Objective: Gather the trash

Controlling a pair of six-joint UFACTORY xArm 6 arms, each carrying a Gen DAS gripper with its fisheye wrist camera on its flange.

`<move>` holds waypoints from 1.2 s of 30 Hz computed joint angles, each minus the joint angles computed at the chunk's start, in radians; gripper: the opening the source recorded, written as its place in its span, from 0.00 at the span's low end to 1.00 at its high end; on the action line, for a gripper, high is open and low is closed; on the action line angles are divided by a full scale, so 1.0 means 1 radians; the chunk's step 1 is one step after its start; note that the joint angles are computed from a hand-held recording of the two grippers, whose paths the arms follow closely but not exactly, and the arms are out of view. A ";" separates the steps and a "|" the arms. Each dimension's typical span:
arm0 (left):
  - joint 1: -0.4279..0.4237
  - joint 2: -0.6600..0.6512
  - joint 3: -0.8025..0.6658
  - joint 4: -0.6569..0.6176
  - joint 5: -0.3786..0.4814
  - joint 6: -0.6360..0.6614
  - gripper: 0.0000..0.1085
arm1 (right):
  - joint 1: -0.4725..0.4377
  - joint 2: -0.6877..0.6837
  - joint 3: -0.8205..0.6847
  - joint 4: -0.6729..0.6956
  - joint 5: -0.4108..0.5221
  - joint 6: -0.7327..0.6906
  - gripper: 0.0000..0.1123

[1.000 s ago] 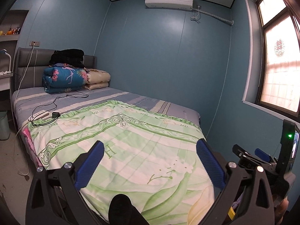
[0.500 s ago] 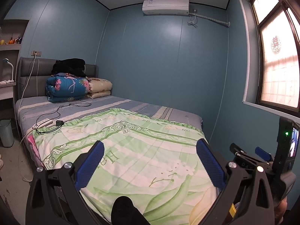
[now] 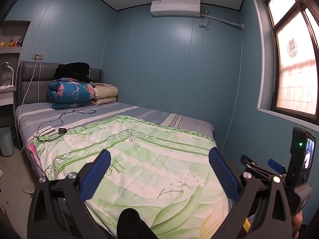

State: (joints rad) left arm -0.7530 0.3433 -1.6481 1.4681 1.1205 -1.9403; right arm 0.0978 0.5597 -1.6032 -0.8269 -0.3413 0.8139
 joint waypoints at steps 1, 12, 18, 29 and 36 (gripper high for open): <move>0.001 0.000 0.001 0.001 -0.004 -0.001 0.87 | -0.002 0.002 -0.004 -0.015 0.001 0.015 0.84; 0.003 0.003 -0.001 0.000 -0.015 -0.002 0.87 | -0.003 0.004 -0.014 -0.054 0.014 0.055 0.84; 0.004 0.003 0.002 0.004 -0.020 -0.002 0.87 | -0.005 0.007 -0.022 -0.066 0.017 0.067 0.84; 0.005 0.007 0.000 0.010 -0.028 -0.002 0.87 | -0.002 0.014 -0.024 -0.040 0.030 0.045 0.84; 0.005 0.005 0.004 0.012 -0.030 -0.008 0.87 | -0.006 0.015 -0.034 -0.075 0.034 0.080 0.84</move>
State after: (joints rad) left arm -0.7478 0.3487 -1.6440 1.4803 1.0904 -1.9486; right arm 0.0918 0.5750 -1.6375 -0.9020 -0.3076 0.8943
